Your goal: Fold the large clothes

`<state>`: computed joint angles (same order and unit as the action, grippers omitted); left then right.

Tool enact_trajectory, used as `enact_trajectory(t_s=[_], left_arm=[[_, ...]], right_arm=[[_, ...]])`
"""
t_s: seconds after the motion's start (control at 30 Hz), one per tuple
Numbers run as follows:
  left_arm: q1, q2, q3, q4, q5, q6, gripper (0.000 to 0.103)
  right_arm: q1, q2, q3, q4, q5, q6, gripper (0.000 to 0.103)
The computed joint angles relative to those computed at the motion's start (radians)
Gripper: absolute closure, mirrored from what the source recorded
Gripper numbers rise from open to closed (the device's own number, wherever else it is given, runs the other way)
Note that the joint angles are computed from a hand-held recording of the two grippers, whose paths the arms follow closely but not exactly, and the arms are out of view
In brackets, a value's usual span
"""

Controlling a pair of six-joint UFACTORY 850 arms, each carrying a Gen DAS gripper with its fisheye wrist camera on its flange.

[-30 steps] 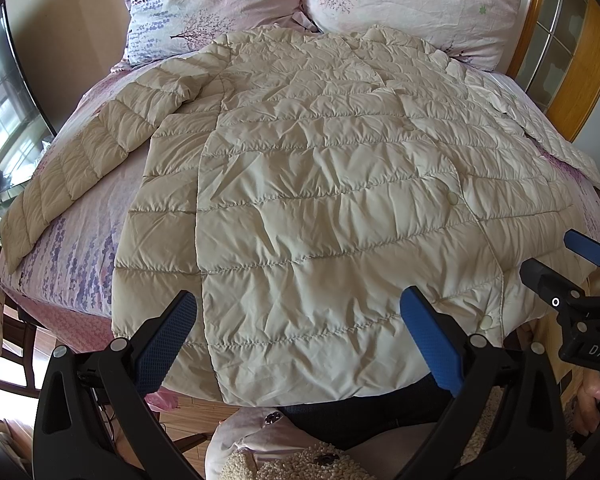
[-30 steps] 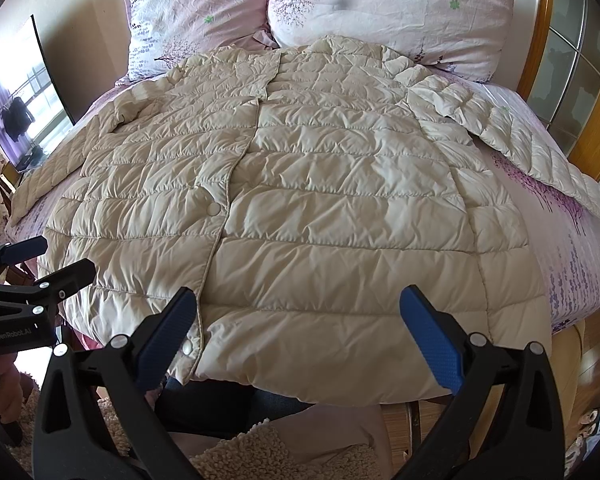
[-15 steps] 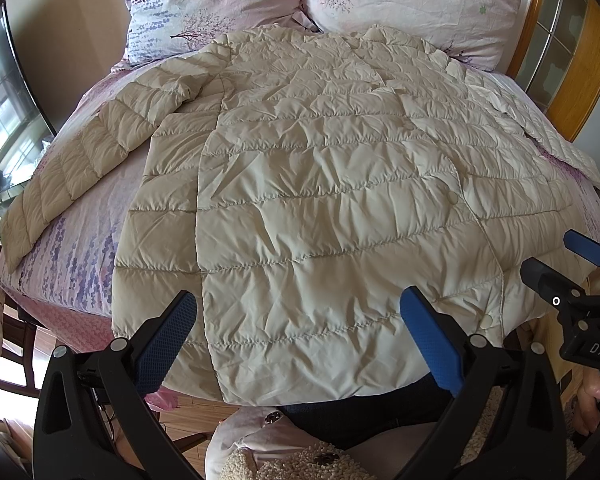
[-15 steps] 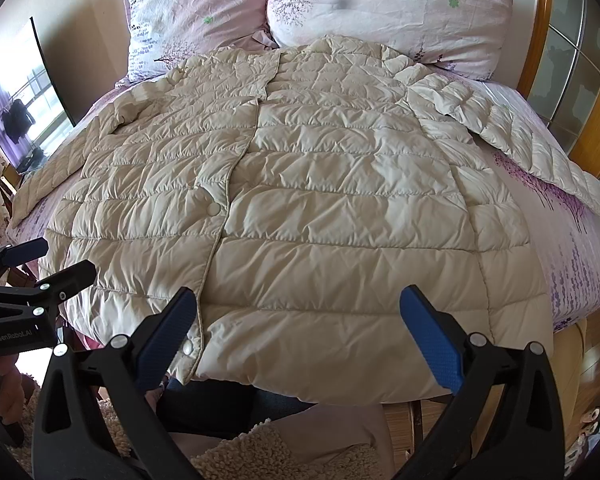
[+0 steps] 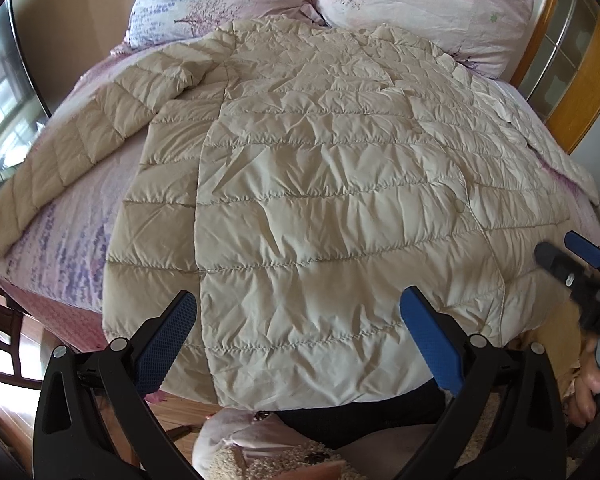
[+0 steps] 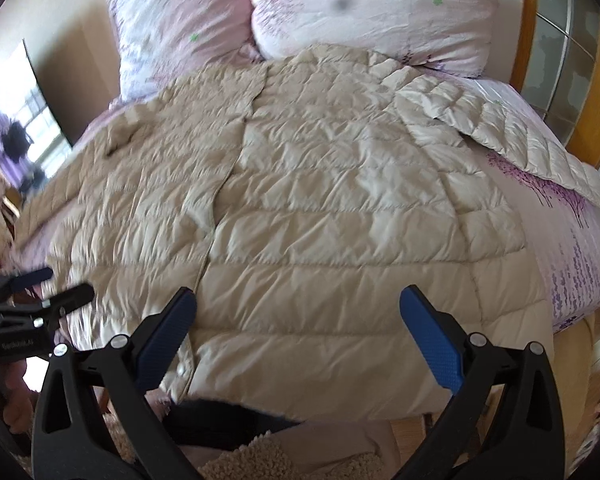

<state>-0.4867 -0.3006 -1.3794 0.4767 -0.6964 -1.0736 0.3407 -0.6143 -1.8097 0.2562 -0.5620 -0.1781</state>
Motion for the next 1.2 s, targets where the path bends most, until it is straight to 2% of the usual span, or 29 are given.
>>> enact_trajectory(t_s=[0.13, 0.23, 0.33, 0.43, 0.53, 0.63, 0.7, 0.77, 0.83, 0.93, 1.03, 1.1, 1.2], left_arm=[[0.020, 0.011, 0.009, -0.032, 0.065, 0.035, 0.001], [0.053, 0.029, 0.025, -0.080, 0.152, 0.060, 0.001], [0.109, 0.044, 0.047, -0.265, 0.265, 0.180, 0.001], [0.154, 0.027, 0.035, -0.479, 0.305, 0.350, 0.001], [0.174, 0.003, 0.004, -0.544, 0.304, 0.425, 0.001], [0.187, -0.032, -0.048, -0.517, 0.280, 0.432, 0.001], [0.197, -0.044, -0.066, -0.479, 0.281, 0.411, 0.001], [0.210, -0.051, -0.074, -0.457, 0.302, 0.398, 0.001], [0.219, -0.069, -0.097, -0.392, 0.287, 0.343, 0.001], [0.229, -0.101, -0.141, -0.349, 0.241, 0.341, 0.001], [0.237, -0.127, -0.171, -0.323, 0.217, 0.345, 0.001], [0.246, -0.134, -0.170, -0.353, 0.231, 0.373, 0.001], [0.253, -0.132, -0.155, -0.360, 0.274, 0.367, 0.001]], right_arm=[[-0.067, -0.039, -0.052, 0.247, -0.005, -0.091, 0.002], [-0.124, -0.063, -0.077, 0.452, 0.015, -0.143, 0.002], [-0.188, -0.099, -0.128, 0.616, 0.002, -0.137, 0.002], [-0.239, -0.149, -0.215, 0.614, -0.006, -0.023, 0.003], [-0.289, -0.208, -0.300, 0.599, -0.004, 0.134, 0.005], [-0.328, -0.270, -0.380, 0.538, 0.014, 0.321, 0.014], [-0.354, -0.319, -0.441, 0.451, 0.023, 0.490, 0.032], [-0.376, -0.346, -0.470, 0.411, 0.026, 0.596, 0.041], [-0.401, -0.376, -0.498, 0.426, 0.027, 0.645, 0.045], [-0.422, -0.410, -0.533, 0.427, 0.033, 0.670, 0.051], [-0.430, -0.451, -0.603, 0.353, 0.017, 0.730, 0.059], [-0.421, -0.491, -0.677, 0.264, -0.009, 0.819, 0.066], [-0.415, -0.545, -0.786, 0.106, -0.064, 0.942, 0.072]])
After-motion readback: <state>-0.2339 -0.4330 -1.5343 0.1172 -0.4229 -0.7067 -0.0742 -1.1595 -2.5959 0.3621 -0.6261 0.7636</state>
